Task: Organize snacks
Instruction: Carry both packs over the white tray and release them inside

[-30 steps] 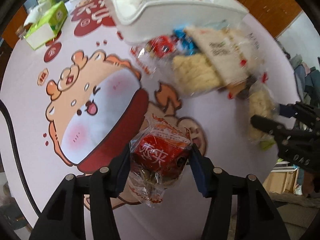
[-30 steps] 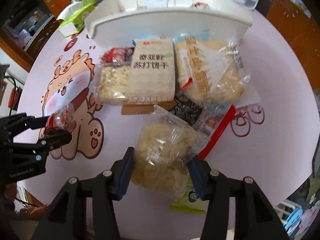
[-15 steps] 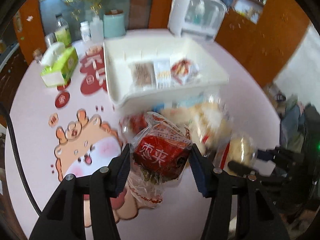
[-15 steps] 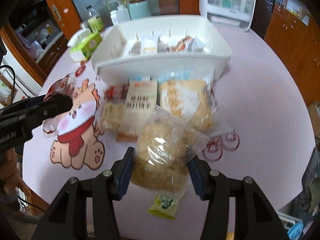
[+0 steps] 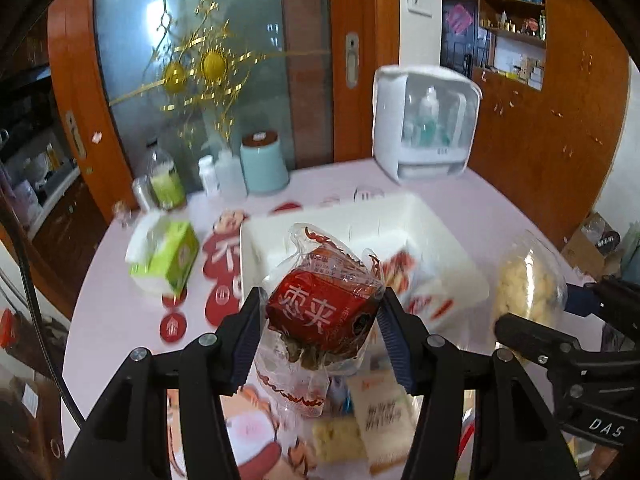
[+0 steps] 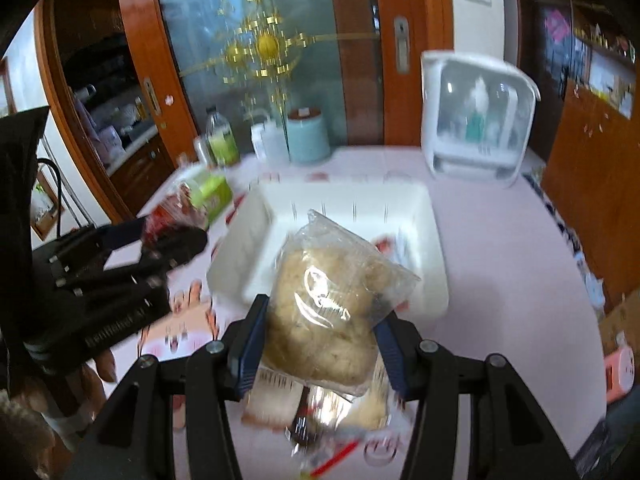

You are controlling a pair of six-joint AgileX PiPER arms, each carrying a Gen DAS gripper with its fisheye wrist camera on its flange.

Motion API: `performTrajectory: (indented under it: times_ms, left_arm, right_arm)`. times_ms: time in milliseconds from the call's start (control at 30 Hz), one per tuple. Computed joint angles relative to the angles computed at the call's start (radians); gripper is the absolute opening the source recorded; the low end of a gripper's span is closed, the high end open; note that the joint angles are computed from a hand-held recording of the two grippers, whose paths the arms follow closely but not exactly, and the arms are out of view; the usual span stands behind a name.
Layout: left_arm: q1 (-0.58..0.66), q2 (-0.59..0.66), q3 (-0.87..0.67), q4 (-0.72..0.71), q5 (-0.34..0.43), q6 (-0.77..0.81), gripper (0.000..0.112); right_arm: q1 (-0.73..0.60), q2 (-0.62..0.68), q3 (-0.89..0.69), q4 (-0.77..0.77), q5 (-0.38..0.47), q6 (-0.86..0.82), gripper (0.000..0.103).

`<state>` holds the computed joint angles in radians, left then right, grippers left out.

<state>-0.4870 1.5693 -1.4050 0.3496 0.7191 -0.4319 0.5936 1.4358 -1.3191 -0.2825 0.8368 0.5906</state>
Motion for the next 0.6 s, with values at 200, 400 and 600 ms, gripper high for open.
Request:
performTrajectory:
  times_ms: [200,400,600]
  left_arm:
    - [-0.018,0.186,-0.305,0.049,0.142,0.017,0.055]
    - [0.036,0.360,-0.535,-0.026,0.241,0.037,0.055]
    - [0.082,0.444,-0.599,-0.098,0.257,0.071,0.061]
  right_arm:
    - [-0.086,0.129,-0.178,0.007,-0.013,-0.093,0.052]
    - [-0.150,0.277,-0.309,0.037,0.001,-0.146,0.052]
    - [-0.183,0.384,-0.367,0.092,0.006,-0.198,0.053]
